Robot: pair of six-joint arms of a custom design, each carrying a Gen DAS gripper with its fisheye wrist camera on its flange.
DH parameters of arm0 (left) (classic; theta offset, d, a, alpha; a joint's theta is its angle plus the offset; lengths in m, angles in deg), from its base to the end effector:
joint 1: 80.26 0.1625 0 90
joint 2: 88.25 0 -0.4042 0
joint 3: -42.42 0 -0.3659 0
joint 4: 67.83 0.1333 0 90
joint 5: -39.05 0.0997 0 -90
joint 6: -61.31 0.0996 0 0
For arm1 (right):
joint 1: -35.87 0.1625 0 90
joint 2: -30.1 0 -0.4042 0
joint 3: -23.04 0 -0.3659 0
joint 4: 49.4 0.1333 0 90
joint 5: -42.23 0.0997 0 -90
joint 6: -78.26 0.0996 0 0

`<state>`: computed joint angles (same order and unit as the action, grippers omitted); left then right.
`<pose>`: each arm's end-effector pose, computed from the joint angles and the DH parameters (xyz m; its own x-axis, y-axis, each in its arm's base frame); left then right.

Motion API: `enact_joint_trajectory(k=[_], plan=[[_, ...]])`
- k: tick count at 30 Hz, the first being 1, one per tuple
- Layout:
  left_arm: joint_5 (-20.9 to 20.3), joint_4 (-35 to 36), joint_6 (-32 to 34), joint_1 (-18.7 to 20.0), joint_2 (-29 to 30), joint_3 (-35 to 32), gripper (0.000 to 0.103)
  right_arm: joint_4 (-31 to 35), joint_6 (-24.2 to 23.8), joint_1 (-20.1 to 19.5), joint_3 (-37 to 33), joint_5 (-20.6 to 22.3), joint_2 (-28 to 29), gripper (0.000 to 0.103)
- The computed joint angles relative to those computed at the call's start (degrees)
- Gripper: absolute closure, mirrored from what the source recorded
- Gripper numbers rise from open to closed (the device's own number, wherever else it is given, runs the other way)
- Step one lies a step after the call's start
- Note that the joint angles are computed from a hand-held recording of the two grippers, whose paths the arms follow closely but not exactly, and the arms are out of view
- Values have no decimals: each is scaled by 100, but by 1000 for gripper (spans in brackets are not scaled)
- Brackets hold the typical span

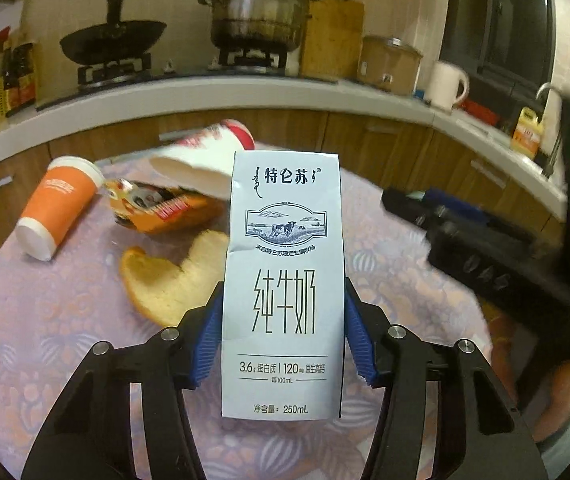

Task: Collect trash
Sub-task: 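Grasp the white milk carton with the left tool and lift it, then grasp an orange peel with the right tool and lift it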

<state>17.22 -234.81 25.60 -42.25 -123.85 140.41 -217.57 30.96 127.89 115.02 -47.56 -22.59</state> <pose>-0.3369 -0.5498 0.0628 -0.7806 -0.2269 -0.5824 0.3779 0.5709 -0.7289 0.1571 -0.6632 0.2373 -0.6575 -0.5972 0.4594 -0.7530 0.5000 -0.4278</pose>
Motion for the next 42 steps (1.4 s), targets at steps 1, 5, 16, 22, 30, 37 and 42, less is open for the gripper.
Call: enact_joint_trajectory(k=[1, 5, 16, 22, 30, 37, 42], plan=[[28, -196, 50, -44, -66, 107, 50, 94, 9, 10, -36, -20, 17, 52], [274, -492, -64, -161, -357, 470, 50, 407, -46, 80, -132, -99, 102, 52], [502, -207, -928, -112, -852, 1012, 50, 1064, -277, 303, -442, -478, 564, 52], [478, -245, -856, -83, -853, 992, 50, 1722, -76, 314, -859, -716, 786, 63], [456, -51, -778, -123, -750, 829, 50, 1563, -228, 288, -608, -716, 619, 98], [485, -177, -501, -190, -611, 653, 50, 827, -358, 218, -146, -627, 232, 99], [452, -378, -247, -211, -458, 485, 50, 537, -440, 156, -12, -469, -38, 99]])
